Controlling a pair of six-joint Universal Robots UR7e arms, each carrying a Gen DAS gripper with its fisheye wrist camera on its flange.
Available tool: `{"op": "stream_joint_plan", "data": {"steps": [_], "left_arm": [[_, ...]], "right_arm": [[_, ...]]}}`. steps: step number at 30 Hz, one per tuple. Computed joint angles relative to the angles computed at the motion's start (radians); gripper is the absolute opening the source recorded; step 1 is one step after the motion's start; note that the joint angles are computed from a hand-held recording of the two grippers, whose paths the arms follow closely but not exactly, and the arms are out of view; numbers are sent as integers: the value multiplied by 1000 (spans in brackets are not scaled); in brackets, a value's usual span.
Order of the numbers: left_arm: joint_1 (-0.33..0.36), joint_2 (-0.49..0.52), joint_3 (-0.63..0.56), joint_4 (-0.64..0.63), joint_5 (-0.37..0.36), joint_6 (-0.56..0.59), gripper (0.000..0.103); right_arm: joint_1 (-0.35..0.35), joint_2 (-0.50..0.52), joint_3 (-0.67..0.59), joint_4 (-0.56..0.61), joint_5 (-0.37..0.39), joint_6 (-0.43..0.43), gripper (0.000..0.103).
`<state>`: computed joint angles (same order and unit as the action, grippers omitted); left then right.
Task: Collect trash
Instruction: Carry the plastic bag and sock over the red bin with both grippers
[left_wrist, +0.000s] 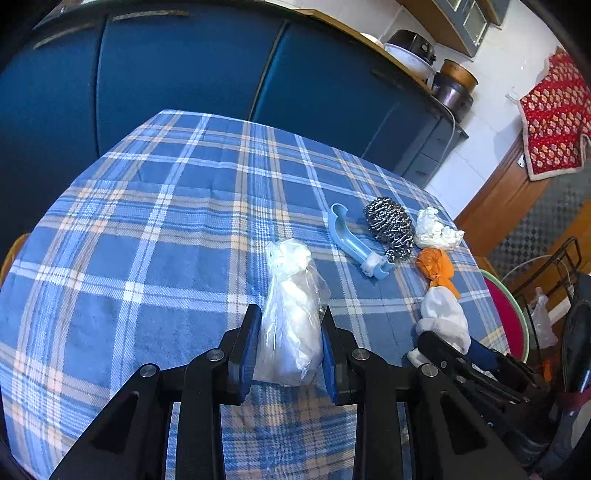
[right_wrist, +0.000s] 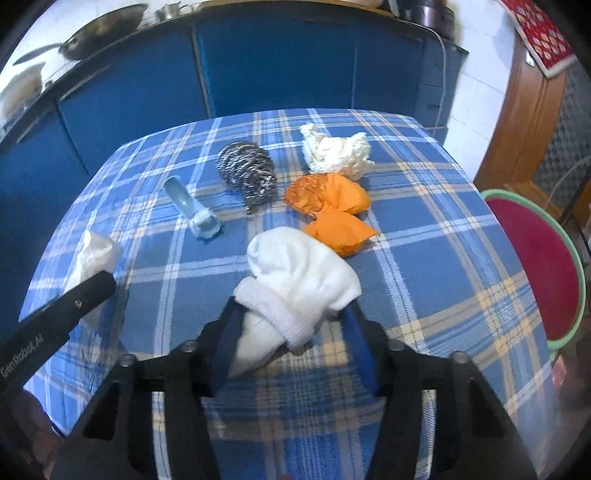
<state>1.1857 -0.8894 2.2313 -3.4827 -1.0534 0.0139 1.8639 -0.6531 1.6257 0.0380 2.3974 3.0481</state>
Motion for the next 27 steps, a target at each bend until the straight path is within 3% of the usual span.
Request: {"op": "stream_joint_plan", "data": {"steps": [3,6,12,27], "left_arm": [[-14,-4,13,-16,8,3,30],[-35,-12,32,-35,18,3,30],[-80,-28,64,-57,37,6,30],[-218,-8,103,-92,84,34,30]], "right_arm": [[-5,-11,9,15,-38,2,27],[-12,-34,35,18,-78,15,21],[-8,-103,117,-50,-114,4,20],[-11,-314,317,-196,-103,0,20]]}}
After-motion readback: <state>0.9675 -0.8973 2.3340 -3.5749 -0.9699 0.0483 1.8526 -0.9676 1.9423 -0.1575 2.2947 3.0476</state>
